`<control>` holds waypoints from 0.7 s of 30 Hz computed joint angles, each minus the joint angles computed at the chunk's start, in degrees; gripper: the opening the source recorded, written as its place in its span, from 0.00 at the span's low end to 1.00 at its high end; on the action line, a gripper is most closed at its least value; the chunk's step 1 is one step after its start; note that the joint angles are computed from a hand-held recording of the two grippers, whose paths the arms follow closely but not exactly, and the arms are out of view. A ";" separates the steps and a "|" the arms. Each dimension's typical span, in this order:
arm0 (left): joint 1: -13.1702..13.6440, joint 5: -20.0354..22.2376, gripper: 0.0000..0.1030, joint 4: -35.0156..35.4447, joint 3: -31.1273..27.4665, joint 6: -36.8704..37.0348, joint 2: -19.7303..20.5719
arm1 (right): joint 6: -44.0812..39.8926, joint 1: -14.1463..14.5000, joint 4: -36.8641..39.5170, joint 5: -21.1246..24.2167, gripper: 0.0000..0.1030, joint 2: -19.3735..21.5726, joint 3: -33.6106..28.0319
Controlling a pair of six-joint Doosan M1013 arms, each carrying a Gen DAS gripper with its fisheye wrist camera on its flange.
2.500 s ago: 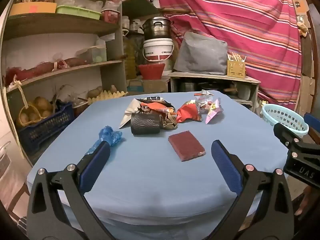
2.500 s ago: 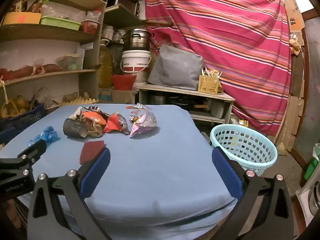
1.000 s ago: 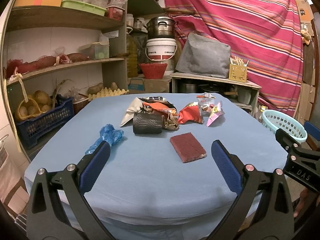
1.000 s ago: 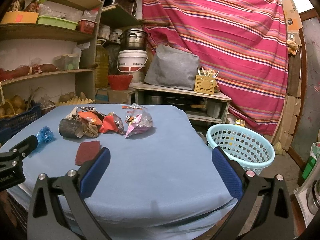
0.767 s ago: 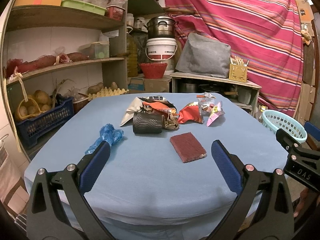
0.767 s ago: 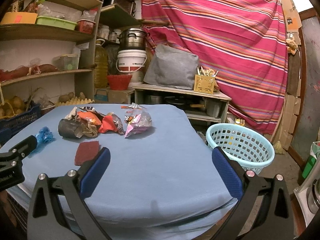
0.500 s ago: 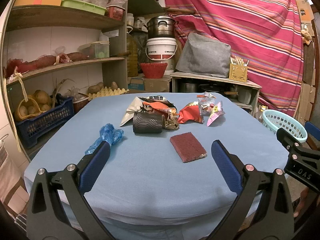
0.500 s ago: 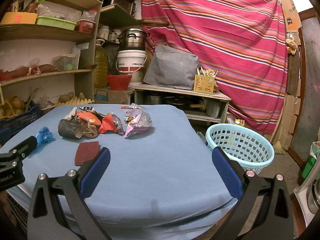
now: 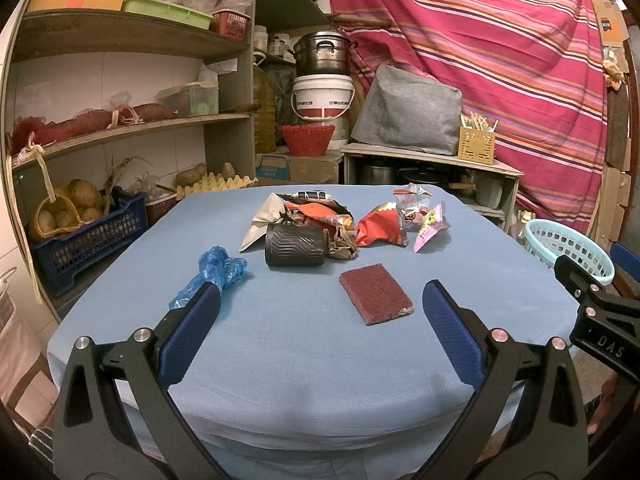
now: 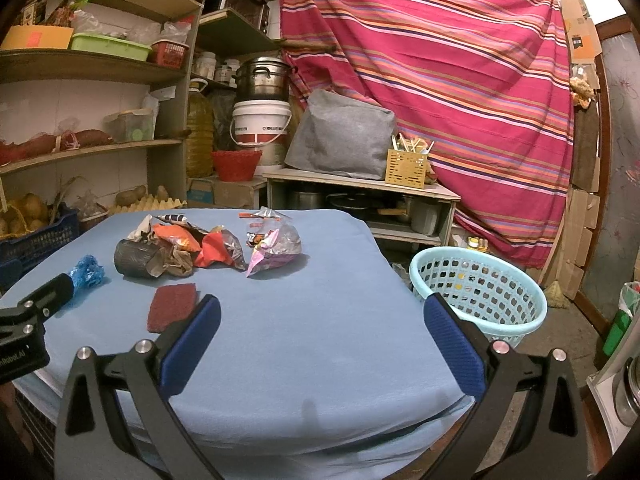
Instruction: Collect trash
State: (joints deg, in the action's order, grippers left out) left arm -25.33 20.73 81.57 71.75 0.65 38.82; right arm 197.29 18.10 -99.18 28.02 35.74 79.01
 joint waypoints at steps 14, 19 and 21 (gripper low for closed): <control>0.09 -0.23 0.95 -0.69 0.05 0.76 -0.11 | 0.20 -0.20 -0.17 -0.17 0.96 -0.11 0.16; 0.02 -0.07 0.95 -0.79 -0.06 0.75 0.00 | 0.33 -0.19 -0.34 -0.05 0.96 -0.09 0.16; 0.04 -0.15 0.95 -1.11 -0.05 1.13 -0.02 | 0.32 -0.25 -0.28 -0.16 0.96 -0.10 0.16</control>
